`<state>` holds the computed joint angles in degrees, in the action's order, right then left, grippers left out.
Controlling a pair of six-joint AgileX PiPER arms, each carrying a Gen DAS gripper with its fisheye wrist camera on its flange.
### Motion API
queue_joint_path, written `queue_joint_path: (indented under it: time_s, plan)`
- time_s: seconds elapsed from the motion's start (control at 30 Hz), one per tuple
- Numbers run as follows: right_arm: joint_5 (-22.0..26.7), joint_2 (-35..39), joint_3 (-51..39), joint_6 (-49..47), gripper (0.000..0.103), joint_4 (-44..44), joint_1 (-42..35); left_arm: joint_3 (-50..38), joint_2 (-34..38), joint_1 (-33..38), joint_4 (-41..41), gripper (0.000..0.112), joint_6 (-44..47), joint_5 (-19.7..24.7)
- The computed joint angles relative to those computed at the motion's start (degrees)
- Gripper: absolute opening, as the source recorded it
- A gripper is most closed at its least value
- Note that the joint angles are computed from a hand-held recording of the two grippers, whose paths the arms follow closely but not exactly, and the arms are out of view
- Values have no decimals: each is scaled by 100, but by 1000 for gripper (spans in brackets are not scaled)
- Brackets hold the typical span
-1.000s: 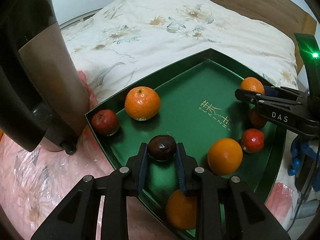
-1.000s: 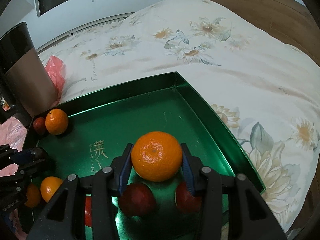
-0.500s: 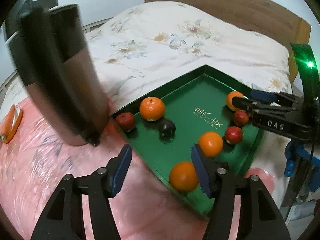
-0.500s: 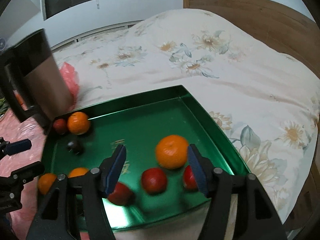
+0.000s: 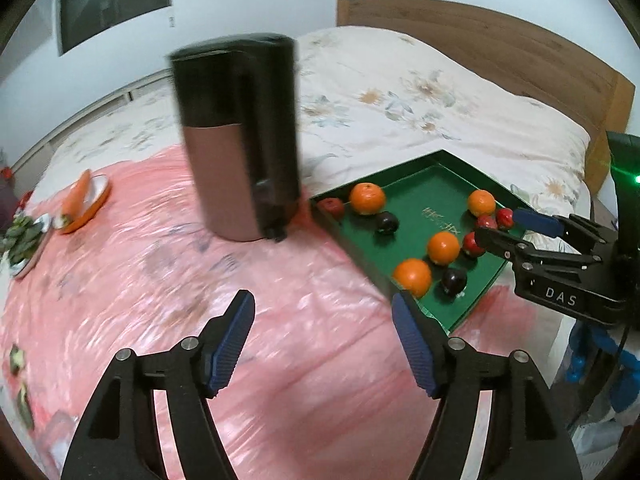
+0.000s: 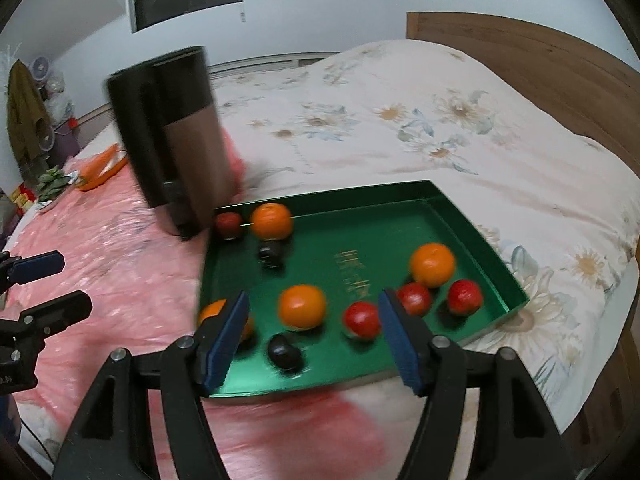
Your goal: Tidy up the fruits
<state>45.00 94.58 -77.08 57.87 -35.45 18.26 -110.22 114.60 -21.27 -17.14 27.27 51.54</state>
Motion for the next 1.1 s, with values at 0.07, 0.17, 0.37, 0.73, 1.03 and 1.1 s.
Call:
queue_joint_path:
  time_s: [0.07,0.17,0.37,0.73,1.03,1.1]
  plan:
    - [159,45,-117,136,103,-94,280,497,-359,151,52,67,8,-286]
    - [367,172,-351,279,103,-190,698,1036,-781,433,-10,70,74,-542]
    - [808,549,-959,566,103,-421,1514,2028,-1555,1036,-133,83,258,-1121]
    - [1633,1388,-2421,578,103,-628,2422,2781,-2205,2286,-1217,96,1305,-1168]
    - [2322,2073,-3633,359,103,-729,2766,2954,-2282,2993,-1917,101,2024,-993]
    - [2449,2230,-3899,286,103,-734,2805,2963,-2275,3110,-2061,101,2170,-967]
